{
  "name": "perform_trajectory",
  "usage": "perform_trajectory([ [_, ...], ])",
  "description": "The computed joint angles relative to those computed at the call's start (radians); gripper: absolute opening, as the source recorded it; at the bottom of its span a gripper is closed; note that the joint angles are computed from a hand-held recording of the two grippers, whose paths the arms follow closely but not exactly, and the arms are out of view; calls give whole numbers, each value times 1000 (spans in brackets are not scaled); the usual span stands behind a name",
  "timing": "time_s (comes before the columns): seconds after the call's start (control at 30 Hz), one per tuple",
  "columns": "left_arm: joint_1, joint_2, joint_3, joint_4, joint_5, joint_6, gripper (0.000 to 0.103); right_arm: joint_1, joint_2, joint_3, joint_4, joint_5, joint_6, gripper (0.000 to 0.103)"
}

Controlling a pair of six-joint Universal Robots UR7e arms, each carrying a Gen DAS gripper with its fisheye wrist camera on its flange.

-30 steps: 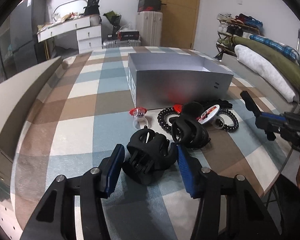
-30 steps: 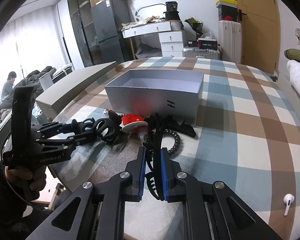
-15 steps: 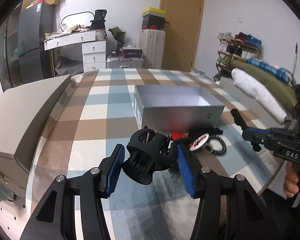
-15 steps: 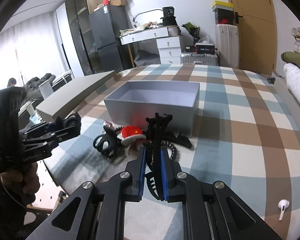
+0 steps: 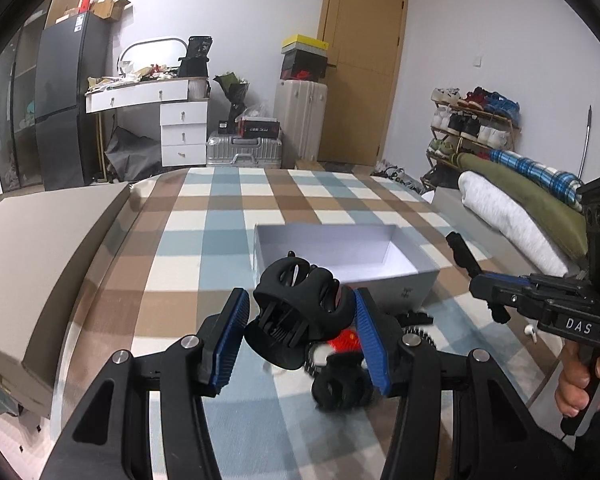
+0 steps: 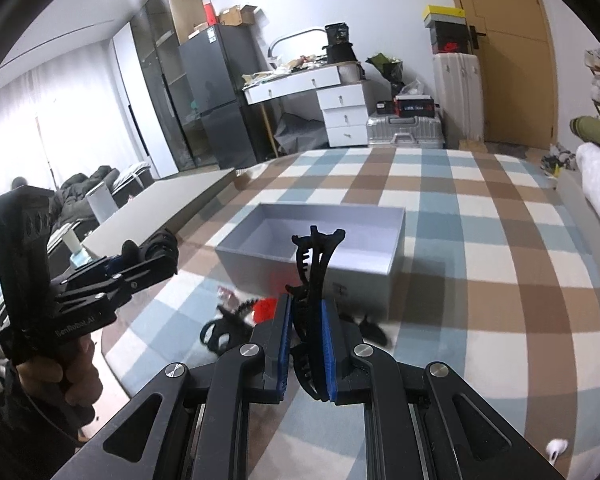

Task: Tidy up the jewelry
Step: 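Carry the claw clip and hair tie into the grey box and release both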

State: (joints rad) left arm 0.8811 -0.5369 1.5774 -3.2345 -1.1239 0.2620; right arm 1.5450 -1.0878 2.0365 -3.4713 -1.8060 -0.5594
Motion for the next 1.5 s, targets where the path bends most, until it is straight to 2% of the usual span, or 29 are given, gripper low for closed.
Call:
perform_trajectory([
  [0.63,10,57,-134,108,-15,-22,48,-21,42,-158,150,33,93,13],
  [1.17,28,135,-279,247,-3,-39,48,-38,79,-251,257,34,117,13],
  [1.5,25,149,-299,299,-2,-54,48,-50,94,-279,292,39,130,14],
])
